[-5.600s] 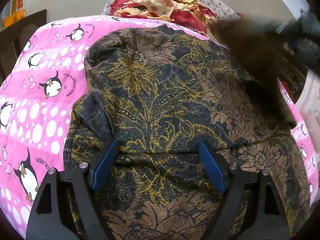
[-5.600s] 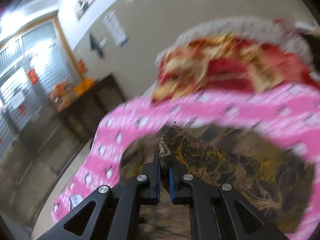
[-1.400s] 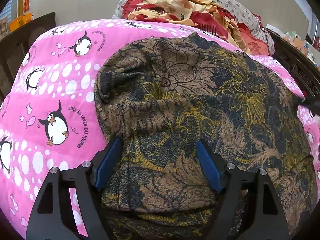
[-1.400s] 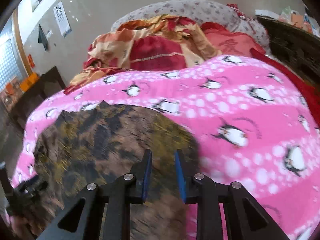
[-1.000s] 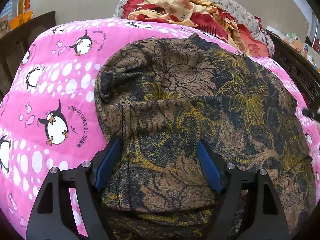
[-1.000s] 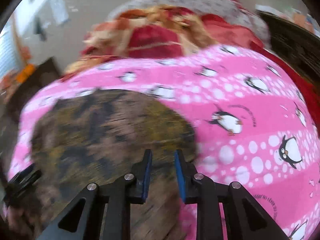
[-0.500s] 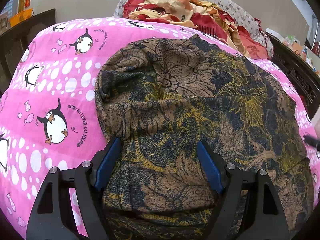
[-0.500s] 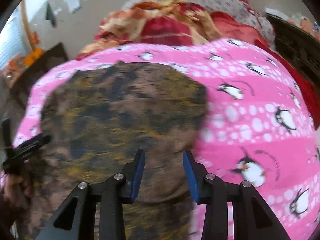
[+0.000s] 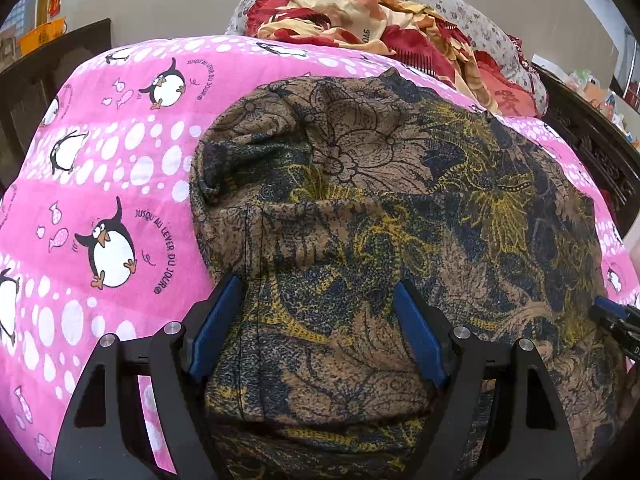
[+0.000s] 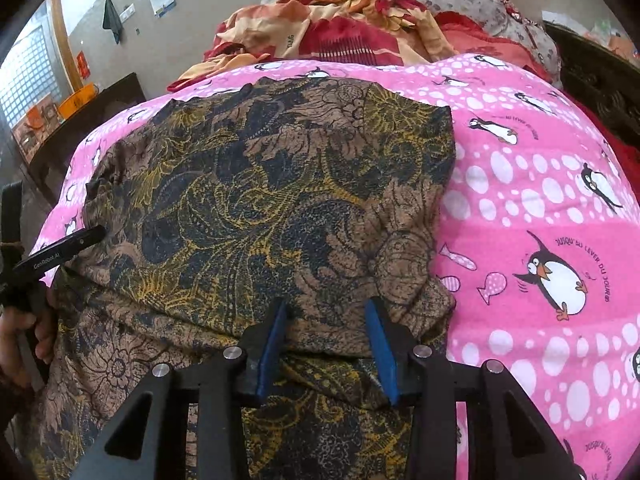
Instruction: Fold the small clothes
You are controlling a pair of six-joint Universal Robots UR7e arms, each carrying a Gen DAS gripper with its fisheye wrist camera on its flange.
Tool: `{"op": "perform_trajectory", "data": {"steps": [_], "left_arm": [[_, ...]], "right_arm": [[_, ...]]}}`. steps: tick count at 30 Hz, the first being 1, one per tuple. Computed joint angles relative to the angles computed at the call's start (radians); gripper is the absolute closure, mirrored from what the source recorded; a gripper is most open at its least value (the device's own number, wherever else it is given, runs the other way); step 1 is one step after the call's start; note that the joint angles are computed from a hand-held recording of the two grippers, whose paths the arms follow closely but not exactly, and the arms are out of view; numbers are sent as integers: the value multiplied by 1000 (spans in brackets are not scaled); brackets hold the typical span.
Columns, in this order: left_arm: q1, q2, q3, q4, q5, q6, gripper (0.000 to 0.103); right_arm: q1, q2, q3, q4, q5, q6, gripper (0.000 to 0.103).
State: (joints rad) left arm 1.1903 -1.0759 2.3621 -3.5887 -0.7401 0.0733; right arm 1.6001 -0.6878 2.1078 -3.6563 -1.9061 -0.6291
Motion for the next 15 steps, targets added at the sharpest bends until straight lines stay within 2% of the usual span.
{"op": "perform_trajectory", "data": {"steps": [2, 5, 6, 8, 9, 12, 13, 14, 15], "left_arm": [[-1, -2, 1, 0, 1, -1, 24], [-4, -2, 4, -1, 3, -4, 24], [-3, -2, 2, 2, 3, -2, 24], [-5, -2, 2, 4, 9, -2, 24], [-6, -2, 2, 6, 9, -2, 24], [-3, -6, 4, 4, -4, -5, 24], [-1, -7, 4, 3, -9, -7, 24], [1, -8, 3, 3, -14, -6, 24], [1, -7, 3, 3, -13, -8, 24]], "right_arm": [[16, 9, -11, 3, -19, 7, 63], [66, 13, -24, 7, -115, 58, 63], [77, 10, -16, -12, -113, 82, 63], [87, -1, 10, -36, -30, 127, 61], [96, 7, 10, -41, -12, 147, 60], [120, 68, -35, -6, -46, 167, 55], [124, 104, -63, 7, -86, 172, 49], [120, 135, -77, -16, -107, 162, 44], [119, 169, -84, -81, -111, 117, 43]]}}
